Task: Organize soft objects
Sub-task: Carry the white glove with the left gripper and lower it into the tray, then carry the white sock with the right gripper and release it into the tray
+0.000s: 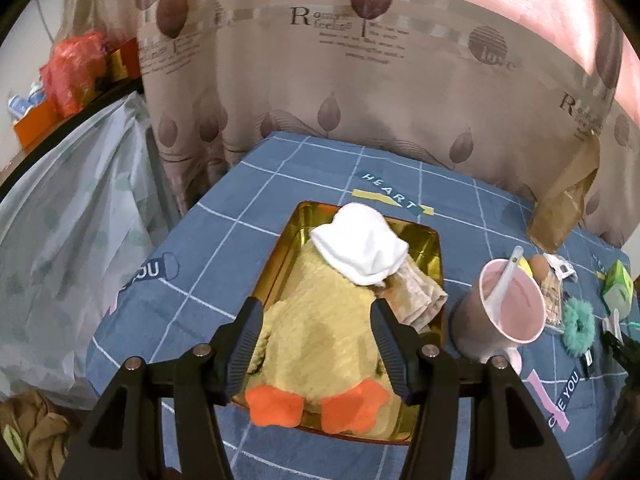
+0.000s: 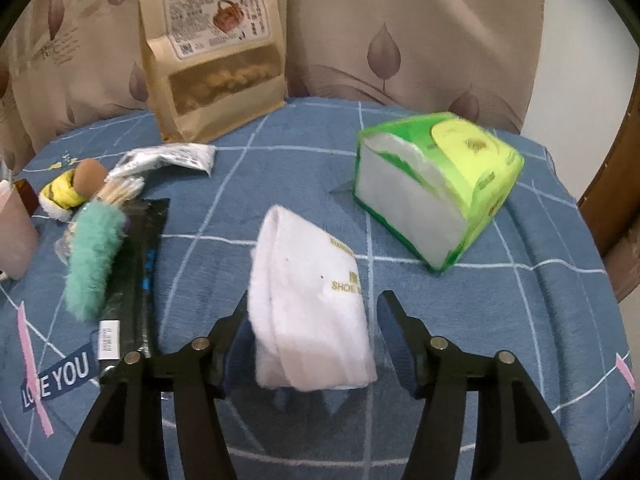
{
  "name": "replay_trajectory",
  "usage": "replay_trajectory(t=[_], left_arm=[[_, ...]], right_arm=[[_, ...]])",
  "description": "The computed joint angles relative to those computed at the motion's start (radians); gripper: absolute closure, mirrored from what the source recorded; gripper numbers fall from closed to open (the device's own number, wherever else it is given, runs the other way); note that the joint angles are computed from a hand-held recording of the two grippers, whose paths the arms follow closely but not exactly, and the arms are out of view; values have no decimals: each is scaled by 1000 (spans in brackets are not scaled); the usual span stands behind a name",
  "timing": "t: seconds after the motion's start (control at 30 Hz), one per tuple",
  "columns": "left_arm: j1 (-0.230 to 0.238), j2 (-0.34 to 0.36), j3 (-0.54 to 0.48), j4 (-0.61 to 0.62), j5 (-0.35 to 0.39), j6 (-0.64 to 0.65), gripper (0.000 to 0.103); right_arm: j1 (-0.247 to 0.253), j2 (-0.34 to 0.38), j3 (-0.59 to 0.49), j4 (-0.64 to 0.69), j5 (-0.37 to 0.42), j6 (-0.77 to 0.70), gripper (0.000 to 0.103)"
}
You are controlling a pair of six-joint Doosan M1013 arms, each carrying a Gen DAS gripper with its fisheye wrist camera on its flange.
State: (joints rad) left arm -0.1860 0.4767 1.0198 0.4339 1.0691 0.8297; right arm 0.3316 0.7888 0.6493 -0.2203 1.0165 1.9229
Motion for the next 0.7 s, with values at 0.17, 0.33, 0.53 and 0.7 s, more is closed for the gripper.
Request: replay_trajectory(t=[0.17,0.33,0.53,0.7], left_arm=[[5,-9,22,-5,-14,-24,46],[7,-20,46,0,-25,-39,46],[7,-29,63,37,-29,-62,46],[7,-31,71,63,-22,-73,46]], right_arm=[[7,3,-25,-1,28,-33,66],[16,67,-139,-2,132,-54,68],[30,94,-196,-47,188,-33,84],[40,116,-270,-53,202,-19,86]])
